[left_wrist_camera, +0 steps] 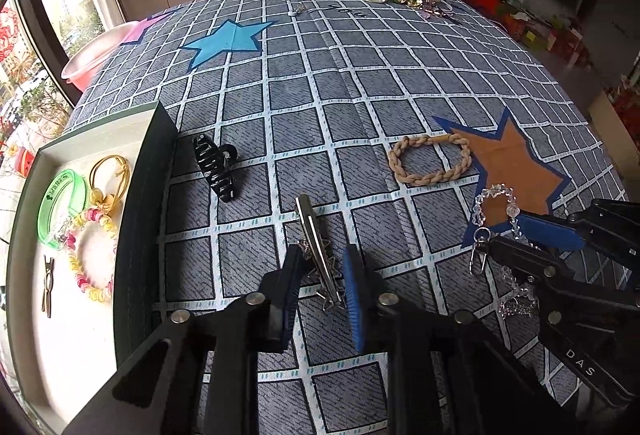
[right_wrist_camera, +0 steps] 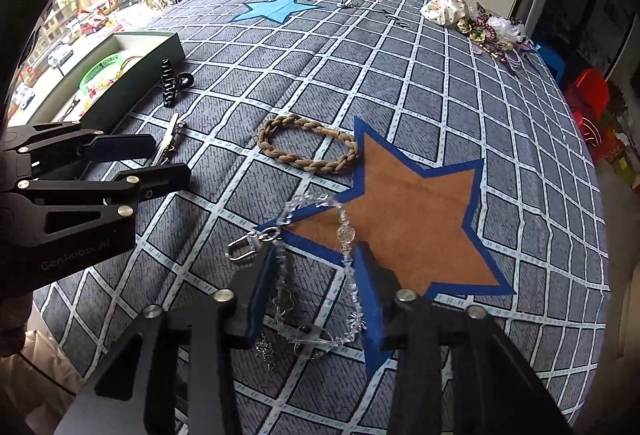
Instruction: Organize jewelry
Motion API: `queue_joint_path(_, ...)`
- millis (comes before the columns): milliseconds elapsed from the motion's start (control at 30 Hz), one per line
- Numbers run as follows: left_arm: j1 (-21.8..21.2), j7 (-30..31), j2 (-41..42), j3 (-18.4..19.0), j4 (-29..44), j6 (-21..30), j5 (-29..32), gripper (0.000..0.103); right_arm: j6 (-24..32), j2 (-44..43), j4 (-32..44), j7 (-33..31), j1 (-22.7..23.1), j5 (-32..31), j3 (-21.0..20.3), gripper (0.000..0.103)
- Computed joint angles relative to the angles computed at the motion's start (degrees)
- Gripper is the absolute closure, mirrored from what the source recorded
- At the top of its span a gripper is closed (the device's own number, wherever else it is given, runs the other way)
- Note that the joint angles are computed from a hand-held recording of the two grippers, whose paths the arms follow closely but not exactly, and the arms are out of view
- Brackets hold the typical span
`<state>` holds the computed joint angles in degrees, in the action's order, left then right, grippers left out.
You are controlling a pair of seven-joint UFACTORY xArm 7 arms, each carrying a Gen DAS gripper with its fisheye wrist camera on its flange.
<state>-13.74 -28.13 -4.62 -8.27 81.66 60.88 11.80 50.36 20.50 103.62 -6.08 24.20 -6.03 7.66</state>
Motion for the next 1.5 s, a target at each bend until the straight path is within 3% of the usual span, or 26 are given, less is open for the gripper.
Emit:
queue_joint_path(100,0.1,0.4,-0.7,0.2,-0.7,-0.3,-1.0,0.08,-0.6,-0.5,-0.8,2.4,0.4,-0.4,-0.3,0.095)
queue_joint_path(600,1.1,1.8,-5.2,-0.2,-3.1,-2.3,-2.5,0.08,-5.3,-6.1,-7.0,7.2,-4.8,12.4,1.5,0.095)
queue_joint_path(900,1.6,-1.6,-3.9,-1.1,-1.8,0.3,0.8,0.079,-5.9,-7.1,-8.3,8.0,-4.9,12.5,1.5,0.095)
queue_joint_path(933,1.5,-1.9,-3.5,-1.1,-1.4,0.8,0.9,0.075,-6.0,-7.2,-8.6,7.9,-5.0,12.7,1.5,0.095)
queue_joint_path(967,1.4,-2.1,-3.4,-1.0,-1.4,0.6,1.0,0.049,-6.0,-7.4,-8.9,7.7,-5.1,13.0,1.6,0.095)
queue_joint_path(1000,1.4,-3.0,-3.7,-1.1,-1.9,-0.1,1.6,0.006,-6.2,-7.7,-9.3,7.7,-5.1,13.1,1.6,0.095)
queue_joint_path(1033,1.4,-4.6,-4.1,-1.5,-2.3,-0.7,3.4,0.0,-6.4,-7.9,-9.6,7.5,-5.2,13.4,1.6,0.095)
queue_joint_path(1100,1.4,-5.9,-4.5,-2.1,-2.8,-2.1,6.6,0.0,-6.7,-8.2,-10.0,7.4,-5.4,13.8,1.6,0.095)
queue_joint_path(1233,0.7,-4.3,-1.7,-2.0,-0.2,-0.1,7.5,0.0,-7.1,-8.5,-10.5,7.2,-5.9,14.8,1.6,0.095)
queue_joint_path(1467,-0.5,-1.6,2.3,-0.5,2.9,1.9,4.8,0.0,-8.1,-9.8,-12.4,7.4,-6.2,15.5,1.5,0.095)
queue_joint_path(1500,-0.6,-1.6,2.8,-0.4,3.3,2.2,4.9,0.009,-8.2,-10.0,-12.6,7.4,-6.3,15.6,1.5,0.095)
